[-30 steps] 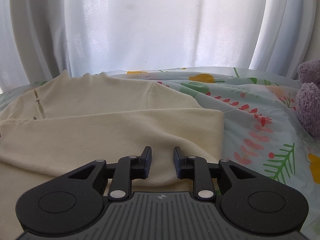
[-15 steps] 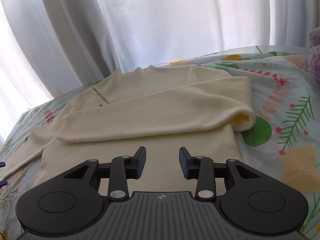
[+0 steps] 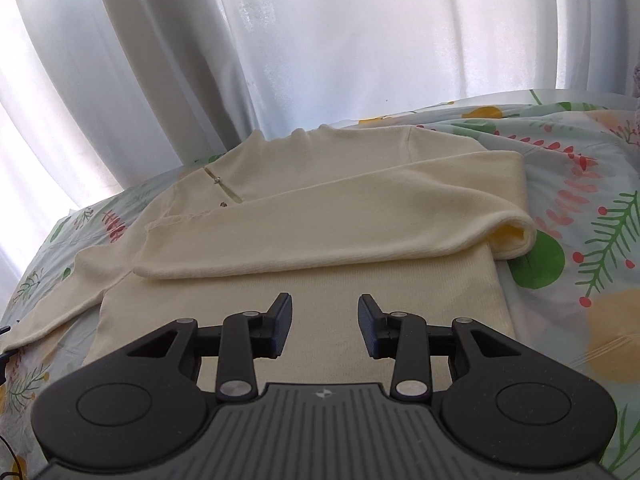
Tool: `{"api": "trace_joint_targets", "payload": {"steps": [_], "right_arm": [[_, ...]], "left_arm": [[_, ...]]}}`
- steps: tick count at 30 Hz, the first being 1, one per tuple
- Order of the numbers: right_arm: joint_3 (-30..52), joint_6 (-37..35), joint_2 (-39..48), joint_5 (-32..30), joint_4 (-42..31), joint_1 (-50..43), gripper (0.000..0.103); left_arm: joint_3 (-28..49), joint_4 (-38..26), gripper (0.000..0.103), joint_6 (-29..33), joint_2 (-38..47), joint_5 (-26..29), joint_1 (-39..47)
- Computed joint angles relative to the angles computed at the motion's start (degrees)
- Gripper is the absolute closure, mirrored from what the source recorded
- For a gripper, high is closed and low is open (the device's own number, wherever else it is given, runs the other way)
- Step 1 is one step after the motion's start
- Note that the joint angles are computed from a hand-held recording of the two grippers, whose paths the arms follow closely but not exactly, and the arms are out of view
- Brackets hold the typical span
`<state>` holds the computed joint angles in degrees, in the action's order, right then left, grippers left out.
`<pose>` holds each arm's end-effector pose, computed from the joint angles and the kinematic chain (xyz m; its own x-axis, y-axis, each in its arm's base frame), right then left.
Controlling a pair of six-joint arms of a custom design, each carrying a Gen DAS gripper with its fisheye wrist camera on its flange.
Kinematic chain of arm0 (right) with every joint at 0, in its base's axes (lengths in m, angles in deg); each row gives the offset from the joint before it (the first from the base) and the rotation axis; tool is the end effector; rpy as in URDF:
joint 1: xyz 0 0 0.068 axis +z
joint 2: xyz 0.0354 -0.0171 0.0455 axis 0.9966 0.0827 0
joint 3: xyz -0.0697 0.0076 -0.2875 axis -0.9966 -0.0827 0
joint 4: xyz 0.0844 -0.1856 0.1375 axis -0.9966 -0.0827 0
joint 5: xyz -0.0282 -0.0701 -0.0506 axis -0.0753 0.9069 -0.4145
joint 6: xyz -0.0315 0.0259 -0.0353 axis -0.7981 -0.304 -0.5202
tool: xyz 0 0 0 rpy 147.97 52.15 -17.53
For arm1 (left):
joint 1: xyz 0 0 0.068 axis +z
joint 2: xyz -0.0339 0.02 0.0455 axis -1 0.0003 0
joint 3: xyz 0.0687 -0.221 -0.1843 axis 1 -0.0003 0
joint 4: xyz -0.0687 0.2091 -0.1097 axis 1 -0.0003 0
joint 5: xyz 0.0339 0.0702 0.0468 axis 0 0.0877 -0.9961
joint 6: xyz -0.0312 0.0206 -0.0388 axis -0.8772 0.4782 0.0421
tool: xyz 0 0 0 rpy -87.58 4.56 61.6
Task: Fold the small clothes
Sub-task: 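Grasp the other sleeve cuff with the left tool, then fold the held sleeve across the sweater body with the left tool and release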
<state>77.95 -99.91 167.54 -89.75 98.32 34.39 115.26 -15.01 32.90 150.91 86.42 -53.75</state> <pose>0.1207 -0.1164 0.1197 -0.6321 0.4053 -0.6605 0.2732 0.9141 0.2995 0.2539 0.1674 0.0950 -0.1645 -0.9564 -0.2412 -0.6270 0.2901 -0.7230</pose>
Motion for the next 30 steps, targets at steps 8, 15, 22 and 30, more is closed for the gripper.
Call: {"api": "trace_joint_targets", "payload": {"steps": [8,15,22,30], "right_arm": [[-0.21,-0.12,0.66,-0.42,0.68,-1.86,0.067],[-0.24,-1.34,-1.81,-2.62,-1.43,-5.23,0.067],[0.47,-4.41,-2.91,-6.31,-4.94,-10.25,0.067],[3.94,-3.18,1.4,-6.88,-5.79,-5.9,0.067]], "left_arm": [[-0.4,-1.84,0.095,9.42,-6.65,-8.88,-5.84],[-6.72,1.72,0.095,22.36,-26.49,-9.92,-31.23],[-3.44,-1.2,0.051,31.73,-27.16,-9.27,-58.3],[-5.05,-5.41,0.053,30.43,-20.15,-11.15,-54.76]]}}
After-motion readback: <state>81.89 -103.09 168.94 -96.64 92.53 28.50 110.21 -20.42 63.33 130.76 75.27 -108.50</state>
